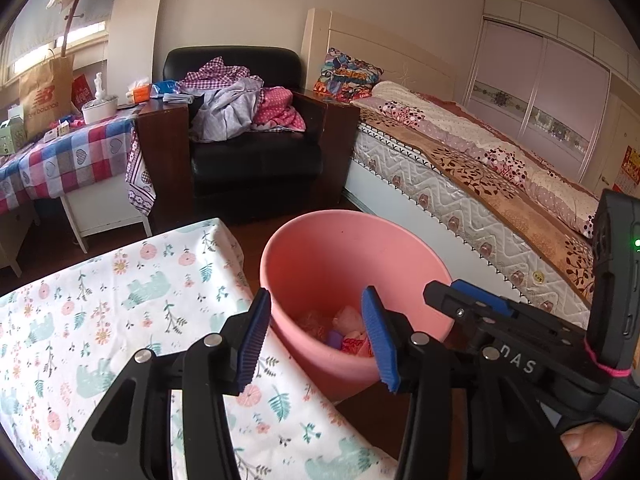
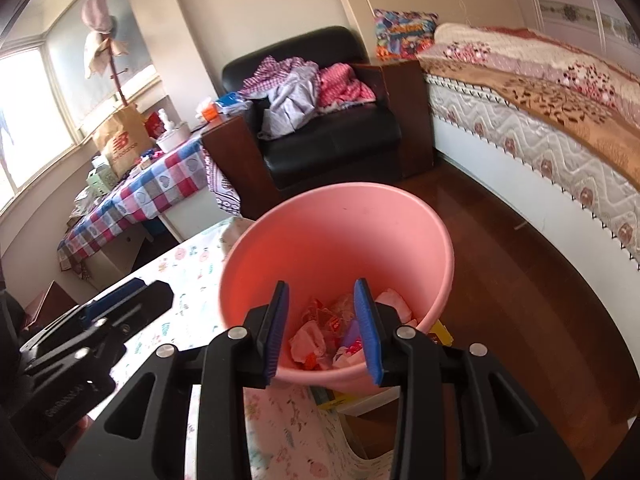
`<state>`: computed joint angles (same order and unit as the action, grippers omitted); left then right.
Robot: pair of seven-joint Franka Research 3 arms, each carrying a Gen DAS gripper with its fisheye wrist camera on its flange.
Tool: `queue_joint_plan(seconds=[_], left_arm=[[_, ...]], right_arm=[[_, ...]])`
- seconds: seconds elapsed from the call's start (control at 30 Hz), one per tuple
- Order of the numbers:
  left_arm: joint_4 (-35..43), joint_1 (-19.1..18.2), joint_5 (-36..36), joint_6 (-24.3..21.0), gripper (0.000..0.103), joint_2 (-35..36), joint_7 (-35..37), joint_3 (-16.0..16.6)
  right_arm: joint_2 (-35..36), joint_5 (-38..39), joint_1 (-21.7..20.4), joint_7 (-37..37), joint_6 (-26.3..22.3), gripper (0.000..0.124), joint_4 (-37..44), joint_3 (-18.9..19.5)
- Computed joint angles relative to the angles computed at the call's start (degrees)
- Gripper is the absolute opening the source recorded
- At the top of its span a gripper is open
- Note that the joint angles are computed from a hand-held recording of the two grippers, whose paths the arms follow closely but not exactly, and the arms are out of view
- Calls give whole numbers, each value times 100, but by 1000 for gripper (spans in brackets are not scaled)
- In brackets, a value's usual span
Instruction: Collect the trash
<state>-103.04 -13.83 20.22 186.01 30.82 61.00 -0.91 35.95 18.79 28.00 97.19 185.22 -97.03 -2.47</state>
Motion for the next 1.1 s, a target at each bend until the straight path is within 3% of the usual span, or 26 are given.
queue_joint_plan(seconds=[0.2, 0.37, 0.53, 0.77, 0.93, 1.1], left_arm=[[-707, -318, -39, 193, 47, -487, -146, 391], [-1362, -799, -267, 554, 47, -860, -85, 918], [-1874, -1253, -863, 811, 47, -1135, 229, 1354], [-2355, -1460, -1627, 1040, 47, -1415, 787, 1512], [-2544, -1280, -2022, 1121, 47, -1539, 1100, 1293], [-2626, -1103, -2470, 1152, 47, -1589, 1423, 1083]], right_arm=[[-320, 6, 490, -132, 325, 46, -511, -333], [-511, 96, 356, -405, 565, 46, -804, 31], [-629, 274, 570, -622, 627, 46, -969, -33], [-695, 427, 785, -853, 664, 46, -1059, -67], [-720, 513, 792, -1005, 770, 46, -1107, 69], [-717, 627, 958, -1081, 646, 46, -1048, -44]])
